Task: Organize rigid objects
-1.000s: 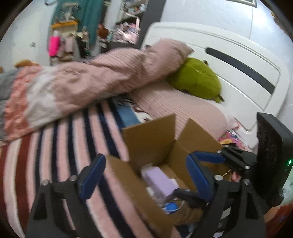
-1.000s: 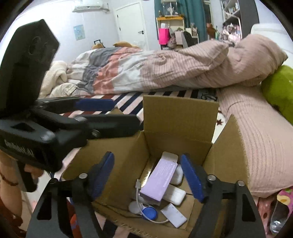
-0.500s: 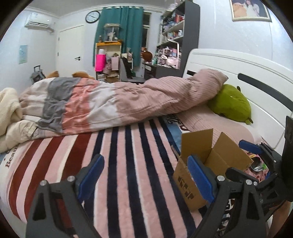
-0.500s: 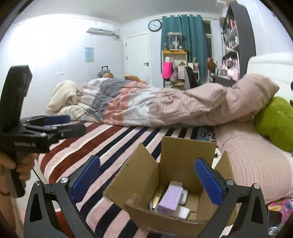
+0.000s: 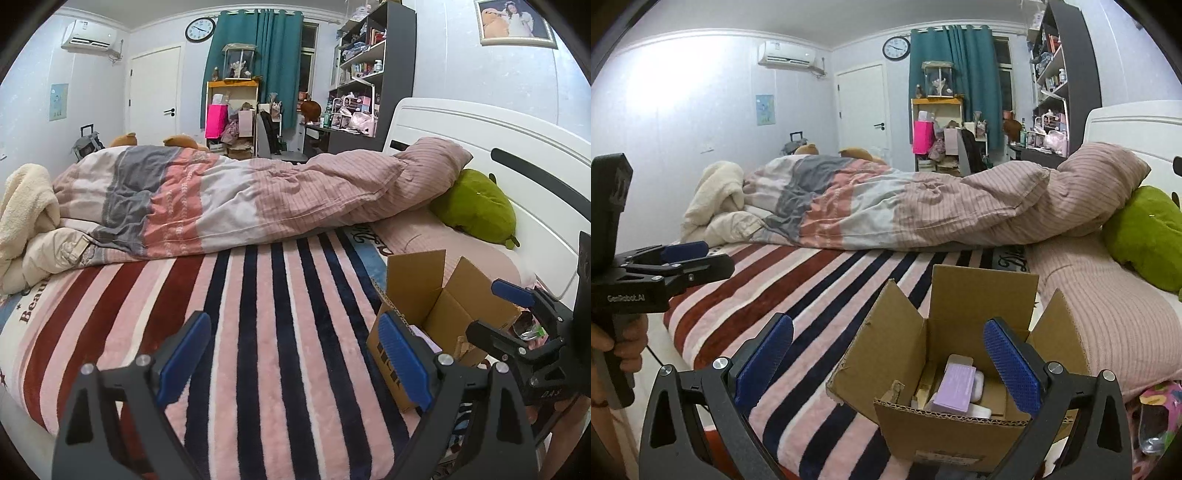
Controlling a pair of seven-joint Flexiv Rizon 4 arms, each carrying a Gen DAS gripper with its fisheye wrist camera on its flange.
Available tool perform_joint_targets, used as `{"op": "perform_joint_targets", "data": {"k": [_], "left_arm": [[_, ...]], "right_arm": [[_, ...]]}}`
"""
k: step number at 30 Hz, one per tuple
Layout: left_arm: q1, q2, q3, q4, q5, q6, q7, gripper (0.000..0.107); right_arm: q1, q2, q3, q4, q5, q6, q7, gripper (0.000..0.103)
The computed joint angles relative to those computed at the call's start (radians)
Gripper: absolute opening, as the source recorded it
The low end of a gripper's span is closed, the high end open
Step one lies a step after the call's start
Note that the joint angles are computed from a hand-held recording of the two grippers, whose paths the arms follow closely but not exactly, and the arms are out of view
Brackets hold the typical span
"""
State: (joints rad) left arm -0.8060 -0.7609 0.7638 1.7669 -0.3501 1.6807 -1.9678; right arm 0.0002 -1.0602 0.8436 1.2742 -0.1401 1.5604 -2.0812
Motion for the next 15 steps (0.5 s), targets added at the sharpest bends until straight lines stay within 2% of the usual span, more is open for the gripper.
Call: {"op": "perform_joint_targets", "data": {"k": [15], "left_arm": [[0.005,0.003,-0.003,-0.003,0.011,-0.002,-0.006,0.091]], "right_arm": [[0.005,0.014,-0.026,0.018,-0.007,0.013,0.019,0.103]]}}
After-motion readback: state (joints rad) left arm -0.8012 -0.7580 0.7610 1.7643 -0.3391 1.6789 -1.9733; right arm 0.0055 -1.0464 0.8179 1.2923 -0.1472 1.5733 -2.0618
